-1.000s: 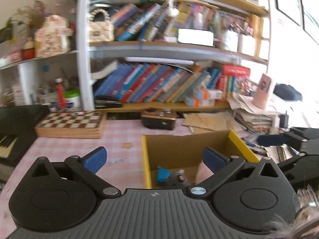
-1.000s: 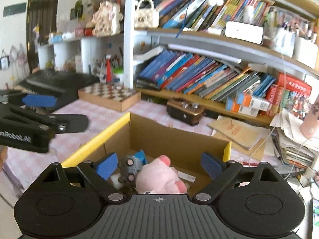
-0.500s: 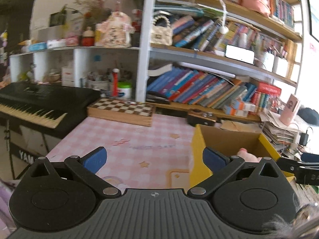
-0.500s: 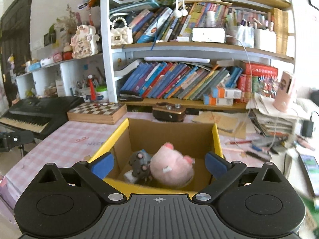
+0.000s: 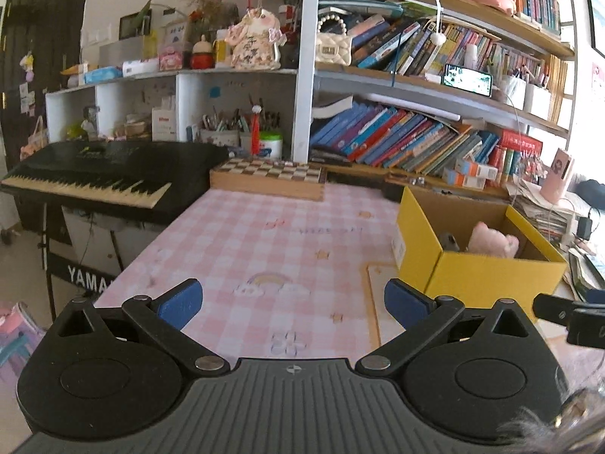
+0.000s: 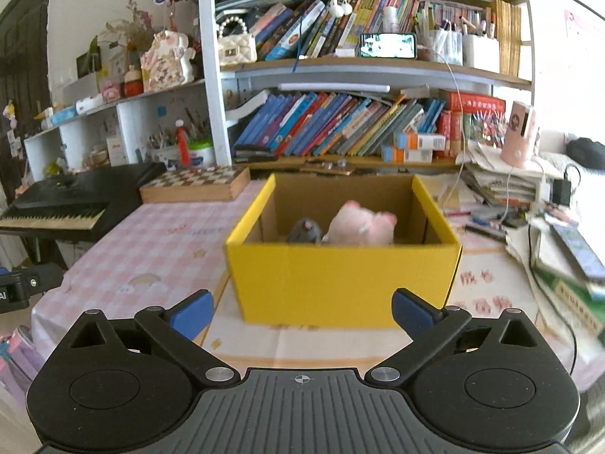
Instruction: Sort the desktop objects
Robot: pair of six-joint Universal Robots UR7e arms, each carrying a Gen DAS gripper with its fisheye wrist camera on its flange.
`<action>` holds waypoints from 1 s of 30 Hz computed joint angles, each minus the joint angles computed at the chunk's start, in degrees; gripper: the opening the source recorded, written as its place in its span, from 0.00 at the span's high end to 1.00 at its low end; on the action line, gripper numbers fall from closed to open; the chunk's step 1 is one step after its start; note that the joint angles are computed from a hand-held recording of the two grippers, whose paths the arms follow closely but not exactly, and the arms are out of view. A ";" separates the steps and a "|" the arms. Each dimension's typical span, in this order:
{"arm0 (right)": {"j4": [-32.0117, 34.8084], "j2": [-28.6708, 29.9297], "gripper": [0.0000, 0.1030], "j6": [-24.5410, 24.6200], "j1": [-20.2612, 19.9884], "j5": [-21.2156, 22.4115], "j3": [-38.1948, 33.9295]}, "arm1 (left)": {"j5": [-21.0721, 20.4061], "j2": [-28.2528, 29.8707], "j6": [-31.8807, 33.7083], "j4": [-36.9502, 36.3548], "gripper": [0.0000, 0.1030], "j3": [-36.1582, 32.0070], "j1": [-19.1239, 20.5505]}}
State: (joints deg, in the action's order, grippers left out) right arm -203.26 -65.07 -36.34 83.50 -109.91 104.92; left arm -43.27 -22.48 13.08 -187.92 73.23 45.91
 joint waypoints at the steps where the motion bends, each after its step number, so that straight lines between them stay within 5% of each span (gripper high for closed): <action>1: -0.69 -0.02 0.01 0.22 0.20 -0.31 0.88 | -0.85 -1.13 -0.82 -0.07 0.00 1.86 0.04; 14: -6.51 0.47 0.00 2.73 3.00 -5.49 7.87 | -1.43 -7.26 -1.35 1.96 0.00 12.64 -0.38; 30: -6.25 0.49 0.00 4.89 3.78 -7.18 10.19 | -2.33 -9.69 -2.29 3.02 0.00 16.23 -0.25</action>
